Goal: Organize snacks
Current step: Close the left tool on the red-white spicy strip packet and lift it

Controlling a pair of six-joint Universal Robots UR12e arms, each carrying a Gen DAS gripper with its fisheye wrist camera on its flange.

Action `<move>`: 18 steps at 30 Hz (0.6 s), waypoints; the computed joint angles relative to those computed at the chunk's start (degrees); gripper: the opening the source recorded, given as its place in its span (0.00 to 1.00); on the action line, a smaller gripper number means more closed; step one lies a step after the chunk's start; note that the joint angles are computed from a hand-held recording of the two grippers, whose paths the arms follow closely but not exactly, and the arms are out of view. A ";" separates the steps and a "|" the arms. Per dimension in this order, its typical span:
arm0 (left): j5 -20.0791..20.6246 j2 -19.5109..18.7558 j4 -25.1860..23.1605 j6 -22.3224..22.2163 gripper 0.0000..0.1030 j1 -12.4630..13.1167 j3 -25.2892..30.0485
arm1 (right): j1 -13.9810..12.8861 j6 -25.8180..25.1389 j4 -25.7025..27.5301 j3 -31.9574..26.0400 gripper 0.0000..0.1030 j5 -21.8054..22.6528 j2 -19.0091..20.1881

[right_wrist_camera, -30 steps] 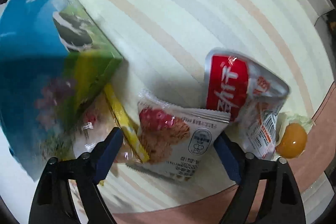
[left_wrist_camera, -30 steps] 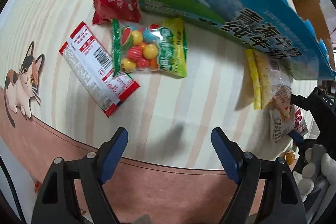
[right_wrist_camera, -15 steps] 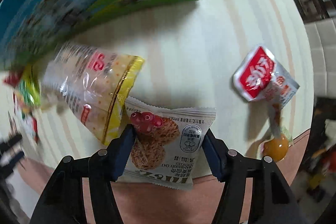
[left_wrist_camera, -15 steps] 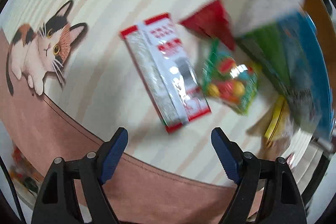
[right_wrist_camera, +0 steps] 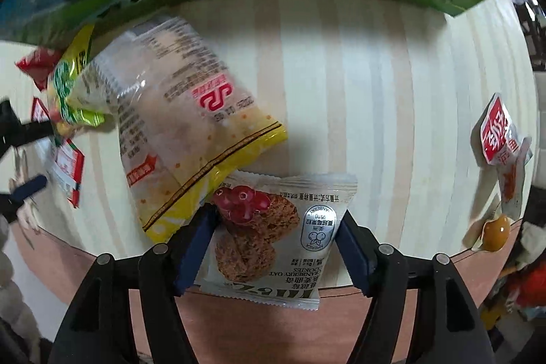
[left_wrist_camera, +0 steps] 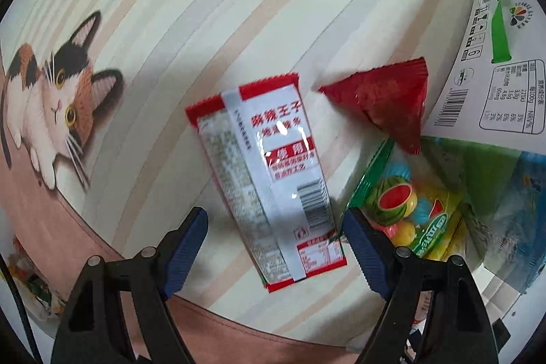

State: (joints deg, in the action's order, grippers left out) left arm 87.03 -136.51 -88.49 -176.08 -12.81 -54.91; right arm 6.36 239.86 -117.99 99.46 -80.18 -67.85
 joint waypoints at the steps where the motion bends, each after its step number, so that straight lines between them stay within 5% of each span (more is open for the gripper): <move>1: 0.71 -0.18 0.35 0.67 0.81 -0.21 0.17 | 0.35 -0.30 0.15 -0.19 0.72 -0.16 0.23; 6: 3.87 -1.25 0.75 3.04 0.81 -1.03 1.45 | 1.49 -0.84 1.61 -3.56 0.72 0.42 2.57; 13: 4.33 -5.15 -3.11 1.25 0.81 -1.10 8.28 | -0.68 -4.27 3.71 -4.05 0.74 -0.59 2.85; 18: 5.92 -3.13 1.15 10.20 0.81 -2.00 4.09 | 0.30 -5.72 2.87 -3.99 0.73 0.39 3.93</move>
